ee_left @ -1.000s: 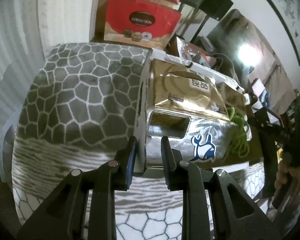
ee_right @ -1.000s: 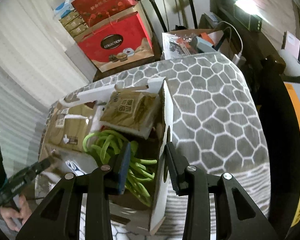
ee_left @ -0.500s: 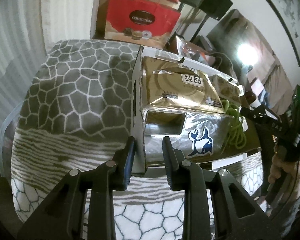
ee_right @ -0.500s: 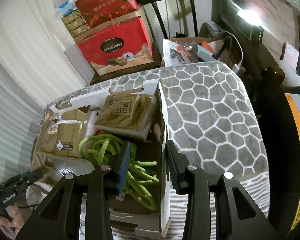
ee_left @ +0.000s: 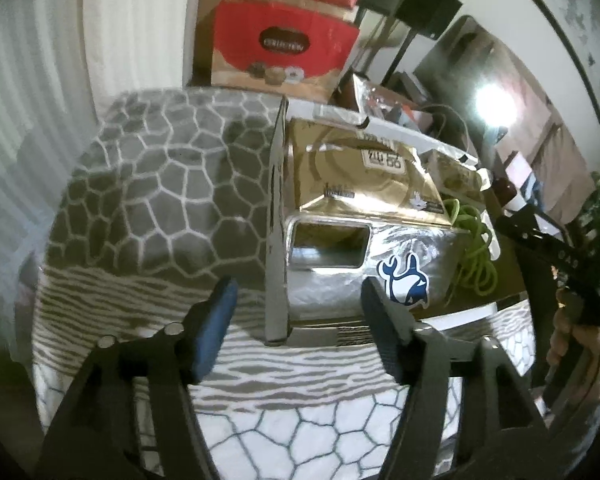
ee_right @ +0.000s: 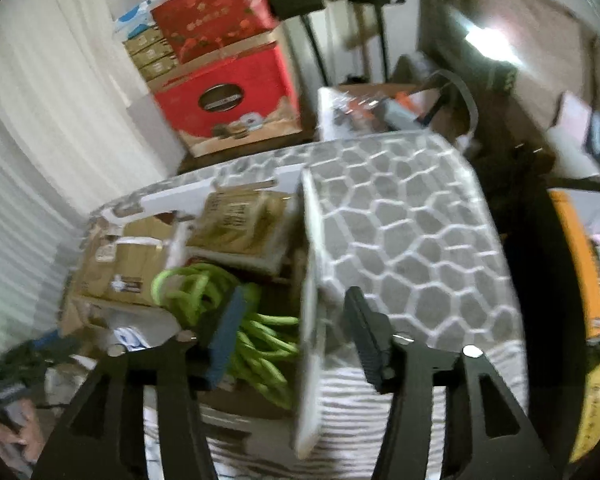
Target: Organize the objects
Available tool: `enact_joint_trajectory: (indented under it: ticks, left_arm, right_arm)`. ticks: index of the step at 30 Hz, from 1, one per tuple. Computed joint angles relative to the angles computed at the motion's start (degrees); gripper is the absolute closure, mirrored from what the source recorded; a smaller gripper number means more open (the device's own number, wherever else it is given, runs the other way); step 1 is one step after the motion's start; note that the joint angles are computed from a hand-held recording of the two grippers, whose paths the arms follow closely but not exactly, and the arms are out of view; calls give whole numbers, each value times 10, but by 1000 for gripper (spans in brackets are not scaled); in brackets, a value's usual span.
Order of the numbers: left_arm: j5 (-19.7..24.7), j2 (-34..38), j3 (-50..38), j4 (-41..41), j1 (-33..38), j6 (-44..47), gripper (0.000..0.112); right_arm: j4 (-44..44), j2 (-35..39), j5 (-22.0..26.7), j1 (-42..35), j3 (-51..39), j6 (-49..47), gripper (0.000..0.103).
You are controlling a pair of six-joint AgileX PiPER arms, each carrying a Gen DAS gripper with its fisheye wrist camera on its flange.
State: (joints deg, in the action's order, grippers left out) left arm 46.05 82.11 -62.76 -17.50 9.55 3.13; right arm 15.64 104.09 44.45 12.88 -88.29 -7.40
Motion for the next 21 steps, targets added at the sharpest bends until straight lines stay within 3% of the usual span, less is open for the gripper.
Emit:
enact_joint_trajectory:
  ticks: [3, 6, 9, 14, 19, 21]
  left_arm:
    - [-11, -30, 12, 27, -7, -14, 37]
    - [-31, -67, 28, 76, -31, -49, 27]
    - [-37, -93, 38, 105, -51, -72, 27]
    - [-42, -121, 46, 117, -68, -105, 14]
    - [-44, -138, 53, 149, -93, -144, 14]
    - [-43, -143, 58, 148, -97, -146, 9]
  right_arm:
    - [-25, -41, -25, 9, 47, 2, 44]
    - [-65, -94, -63, 27, 106, 20, 32]
    - [-92, -136, -83, 44, 149, 37, 26]
    - [-166, -180, -90, 80, 187, 108, 19]
    - [-266, -215, -94, 127, 223, 223, 3]
    - [-307, -226, -96, 145, 237, 265, 2]
